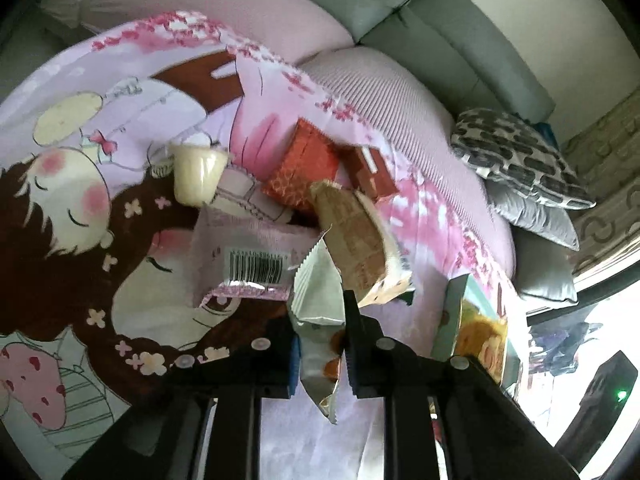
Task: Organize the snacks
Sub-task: 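Lift both packs and carry them over the white tray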
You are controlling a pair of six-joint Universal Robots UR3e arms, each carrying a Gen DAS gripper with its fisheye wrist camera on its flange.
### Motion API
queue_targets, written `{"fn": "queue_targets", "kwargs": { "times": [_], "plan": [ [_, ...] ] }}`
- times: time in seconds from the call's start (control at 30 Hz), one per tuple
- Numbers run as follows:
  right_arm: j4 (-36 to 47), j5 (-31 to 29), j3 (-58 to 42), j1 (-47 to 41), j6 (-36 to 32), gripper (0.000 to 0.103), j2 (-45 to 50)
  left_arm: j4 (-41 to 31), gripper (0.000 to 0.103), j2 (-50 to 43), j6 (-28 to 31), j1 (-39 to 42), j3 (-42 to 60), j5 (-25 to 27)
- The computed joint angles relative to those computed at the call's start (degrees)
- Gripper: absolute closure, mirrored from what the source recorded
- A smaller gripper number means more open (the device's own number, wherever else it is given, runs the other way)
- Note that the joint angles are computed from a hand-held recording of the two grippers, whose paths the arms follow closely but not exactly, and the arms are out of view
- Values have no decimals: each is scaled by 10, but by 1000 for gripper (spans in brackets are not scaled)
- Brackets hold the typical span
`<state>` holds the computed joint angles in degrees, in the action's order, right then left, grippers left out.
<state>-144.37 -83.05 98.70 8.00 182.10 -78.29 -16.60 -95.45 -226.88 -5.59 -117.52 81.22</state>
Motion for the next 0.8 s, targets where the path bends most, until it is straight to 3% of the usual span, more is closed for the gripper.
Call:
{"fn": "queue_targets", "kwargs": {
  "times": [0.4, 0.8],
  "plan": [
    [-19, 45, 52, -51, -4, 59, -73, 28, 84, 38, 15, -32, 24, 48],
    [-27, 90, 98, -184, -7, 59, -138, 59, 84, -108, 91, -143, 203, 40]
  ]
}}
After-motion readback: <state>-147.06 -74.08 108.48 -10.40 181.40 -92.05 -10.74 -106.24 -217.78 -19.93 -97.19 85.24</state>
